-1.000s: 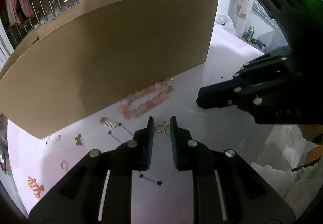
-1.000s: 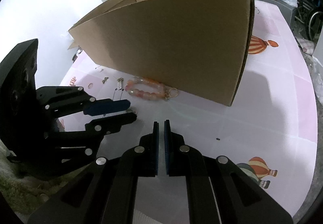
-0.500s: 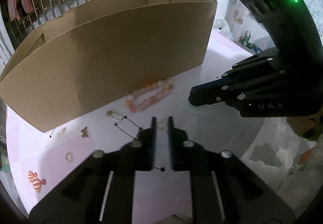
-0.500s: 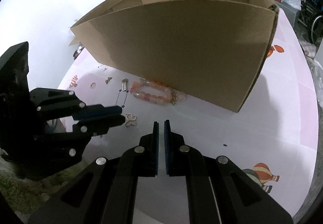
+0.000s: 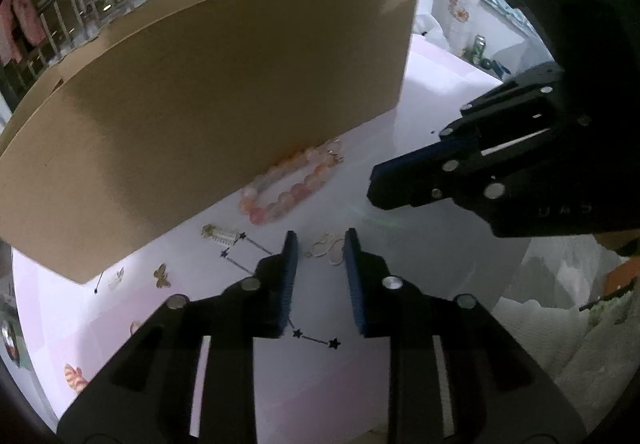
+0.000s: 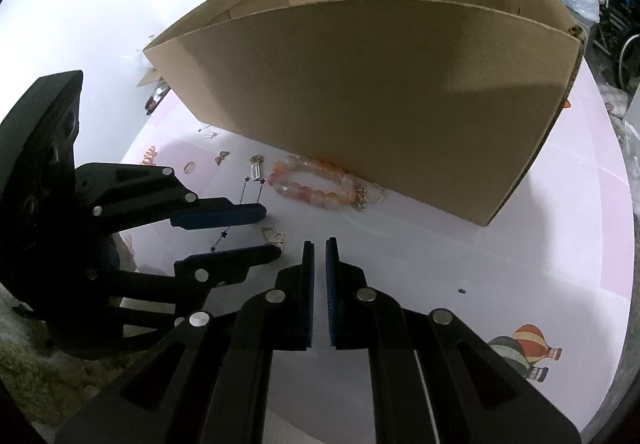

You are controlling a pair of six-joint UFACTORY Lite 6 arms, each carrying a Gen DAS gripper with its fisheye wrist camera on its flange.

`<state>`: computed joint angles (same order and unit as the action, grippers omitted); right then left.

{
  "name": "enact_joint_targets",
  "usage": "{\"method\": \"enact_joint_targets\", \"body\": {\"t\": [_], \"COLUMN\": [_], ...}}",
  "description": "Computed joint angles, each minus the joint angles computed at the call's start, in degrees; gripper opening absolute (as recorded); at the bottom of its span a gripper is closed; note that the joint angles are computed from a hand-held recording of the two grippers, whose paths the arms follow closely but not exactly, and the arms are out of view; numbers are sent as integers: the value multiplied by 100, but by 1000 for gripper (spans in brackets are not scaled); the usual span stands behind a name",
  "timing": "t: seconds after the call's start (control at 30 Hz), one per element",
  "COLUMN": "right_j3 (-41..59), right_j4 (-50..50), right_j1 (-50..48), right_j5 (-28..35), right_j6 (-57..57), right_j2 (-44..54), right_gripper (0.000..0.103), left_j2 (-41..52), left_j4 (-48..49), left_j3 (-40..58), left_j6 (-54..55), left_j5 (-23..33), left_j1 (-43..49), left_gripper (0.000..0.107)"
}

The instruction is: Organize jewelry

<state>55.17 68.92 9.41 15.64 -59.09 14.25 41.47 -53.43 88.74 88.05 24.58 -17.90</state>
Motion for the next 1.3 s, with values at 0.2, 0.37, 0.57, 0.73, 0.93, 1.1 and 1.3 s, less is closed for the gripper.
{"method": "enact_joint_targets", "body": {"t": [0.2,0.37,0.57,0.73,0.93,1.1,1.3], "right_j3": [-3,29,38,-7,-106,340,1445], "right_j4": [-78,-177,-240,-254,529,863,-612], "right_j1": [37,77,78,69,195,549,1004], "right_j5": [-39,-82,-119,-134,-267,-476,-731], "right_j6": [117,217,286,310,-514,-975,334], "right_j2": [-32,-28,-22,-86,-323,-36,884], "right_gripper": [7,7,7,7,38,44,44], "left_j2": [-146,-426,-436,-450,-635,-831,-885], "left_j4": [-323,-1196,-1326,-1330,-1632,-2113,-2458], "left_j3": [-293,-797,-821,-808,-942,-1145,-1220], "left_j6": [391,1364,1503,1531,1641,1838,1893], "left_j5": [-181,-587,-458,-362,-499,-667,-721], "left_j1": [-30,-161,-97,56,227,592,996], "left_gripper": [16,16,16,16,16,16,16]}}
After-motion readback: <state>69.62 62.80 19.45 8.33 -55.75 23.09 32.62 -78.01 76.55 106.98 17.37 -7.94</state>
